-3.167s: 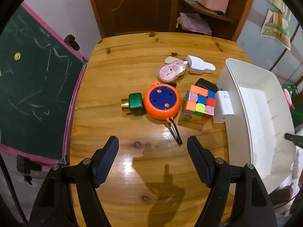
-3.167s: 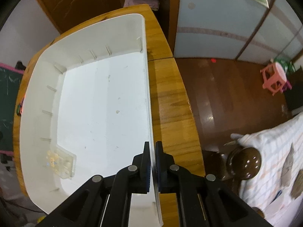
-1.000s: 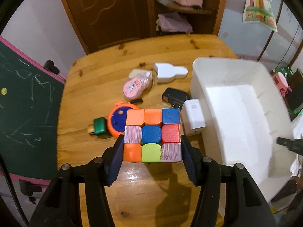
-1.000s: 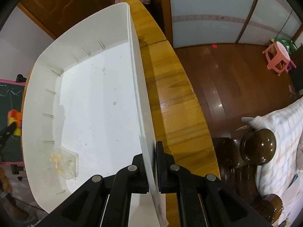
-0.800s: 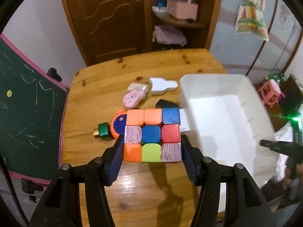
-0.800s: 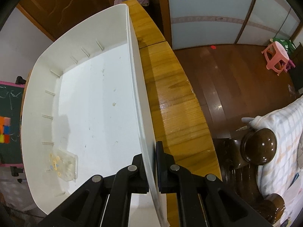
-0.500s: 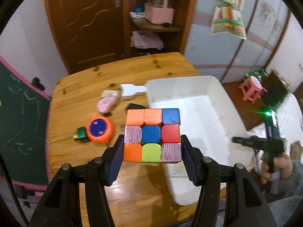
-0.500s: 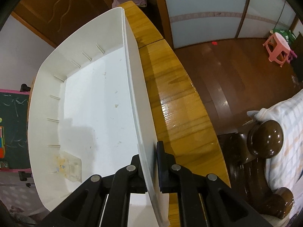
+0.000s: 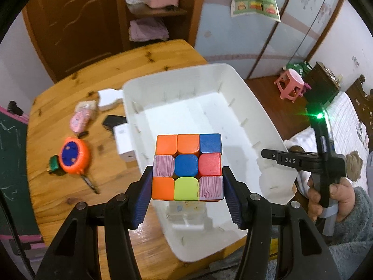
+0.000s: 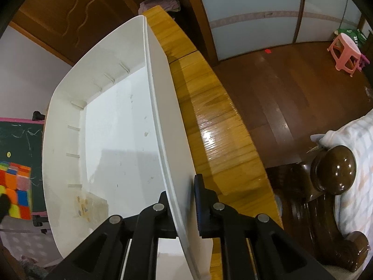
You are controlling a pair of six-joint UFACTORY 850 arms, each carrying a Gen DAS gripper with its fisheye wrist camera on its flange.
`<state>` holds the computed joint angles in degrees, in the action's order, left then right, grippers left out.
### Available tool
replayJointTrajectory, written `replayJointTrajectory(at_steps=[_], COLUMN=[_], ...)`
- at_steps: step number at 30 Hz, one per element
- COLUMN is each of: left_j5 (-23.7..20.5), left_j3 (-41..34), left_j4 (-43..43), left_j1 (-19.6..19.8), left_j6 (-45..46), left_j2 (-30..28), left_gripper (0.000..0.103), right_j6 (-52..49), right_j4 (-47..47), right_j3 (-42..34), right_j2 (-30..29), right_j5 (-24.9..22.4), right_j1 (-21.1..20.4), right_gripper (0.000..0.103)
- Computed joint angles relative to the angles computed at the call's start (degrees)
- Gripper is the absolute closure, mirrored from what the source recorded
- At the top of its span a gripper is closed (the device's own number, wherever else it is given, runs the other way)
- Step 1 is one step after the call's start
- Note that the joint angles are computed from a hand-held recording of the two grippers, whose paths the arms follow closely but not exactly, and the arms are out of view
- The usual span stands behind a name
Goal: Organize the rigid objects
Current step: 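Carry the Rubik's cube into the white tray and open the left gripper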
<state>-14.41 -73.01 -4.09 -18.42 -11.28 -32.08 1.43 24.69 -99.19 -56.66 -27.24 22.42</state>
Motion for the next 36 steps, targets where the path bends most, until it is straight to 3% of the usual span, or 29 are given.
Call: replayJointTrajectory(at_steps=[16,26,33,36], left_j5=[-6.8,-8.8,-11.0,-7.6], left_j3=[-11.2,-12.4,-13.9,-12.0], left_j4=[-7.1,-14.8,-12.3,-12.9], left_j1=[-0.1,0.5,-0.3,-0.9], left_j6=[5.0,11.6,10.4,11.3], left_j2=[-11.8,-13.8,-15.1,-13.9], left_gripper=[0.043,0.043,0.042,0.042], right_j6=[-1.6,-2.4,-2.2,-1.6], right_j4=[0.7,2.1,2.2,1.7], right_j3=[0.4,0.6,0.7,0.8], right_j2=[0.3,0.3,0.3,0.3], right_j5=[0.6,0.6,0.9,1.0], right_j1=[0.0,-0.2,-0.2,-0.1], right_gripper=[0.092,0.090,0.090,0.090])
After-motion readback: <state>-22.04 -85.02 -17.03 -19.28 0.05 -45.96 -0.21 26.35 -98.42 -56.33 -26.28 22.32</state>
